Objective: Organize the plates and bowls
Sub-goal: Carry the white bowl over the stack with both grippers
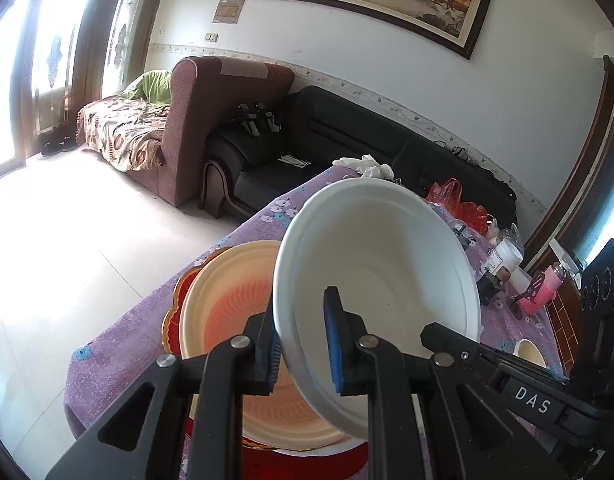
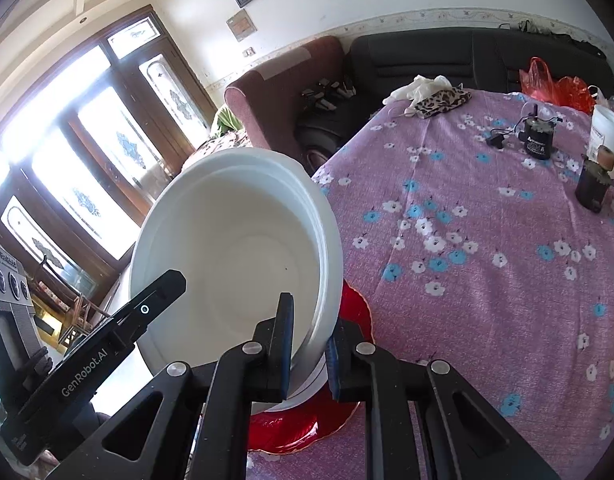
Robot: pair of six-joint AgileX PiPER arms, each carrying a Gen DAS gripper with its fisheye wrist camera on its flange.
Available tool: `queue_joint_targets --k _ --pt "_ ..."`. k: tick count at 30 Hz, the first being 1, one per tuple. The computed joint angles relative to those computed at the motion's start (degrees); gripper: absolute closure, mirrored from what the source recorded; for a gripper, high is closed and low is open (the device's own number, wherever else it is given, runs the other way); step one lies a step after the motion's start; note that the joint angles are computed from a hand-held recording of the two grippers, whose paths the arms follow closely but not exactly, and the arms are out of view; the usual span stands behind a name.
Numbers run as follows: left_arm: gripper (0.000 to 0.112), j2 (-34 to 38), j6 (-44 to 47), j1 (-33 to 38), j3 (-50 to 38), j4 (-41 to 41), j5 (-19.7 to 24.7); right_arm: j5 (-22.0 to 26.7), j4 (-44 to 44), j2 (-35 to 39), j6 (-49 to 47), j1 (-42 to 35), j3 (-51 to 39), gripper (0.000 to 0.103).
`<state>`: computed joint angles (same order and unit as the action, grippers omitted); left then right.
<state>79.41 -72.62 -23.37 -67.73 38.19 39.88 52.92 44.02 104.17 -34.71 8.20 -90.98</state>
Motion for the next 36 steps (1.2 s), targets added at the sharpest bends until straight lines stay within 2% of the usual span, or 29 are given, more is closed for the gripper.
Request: queue_joint_targets --k 5,10,13,26,29,31,32,33,35,36 --pt "0.095 -1.8 0.7 1.0 1.2 -1.1 -0.6 -0.1 -0.9 0.4 0.9 1.3 -0.9 0.086" --pt "0.088 -4.4 -2.1 -1.3 1.4 2.6 2.3 1.8 -1.0 0.9 1.6 2.1 -3.0 0.086" --pt "0.088 -5.6 -3.0 -1.5 2.3 3.4 3.2 1.9 -1.6 0.5 1.6 3.2 -3.3 0.086" --pt "0.088 -4.6 3.4 4.3 4.5 -6.5 -0.2 1.7 -5.6 3.3 5.1 6.1 -5.3 0.086" --pt "0.069 -4.9 1.9 4.0 4.6 -5.1 0.5 0.2 -6.2 3.0 5.4 6.4 -4.4 0.086" --pt "0.054 -5.6 0.1 3.5 5.0 -3.2 1.0 -1.8 -7.6 2.3 5.7 7.0 -3.4 0.081" --pt "0.053 -5.9 -0.7 3.2 5.2 -2.4 1.2 -2.9 -8.6 1.8 6.1 7.4 -2.9 0.071" --pt "0.051 -6.2 -1.4 2.8 5.2 -1.5 1.6 -3.9 -9.5 1.5 6.7 7.7 -2.4 0.056" --pt "0.046 -6.7 -2.1 2.4 5.3 -0.7 1.9 -5.3 -8.9 1.0 6.4 7.5 -1.3 0.039" --pt "0.045 -6.9 -2.2 2.3 5.3 -0.6 1.8 -5.6 -7.9 0.8 5.9 7.1 -0.8 0.038"
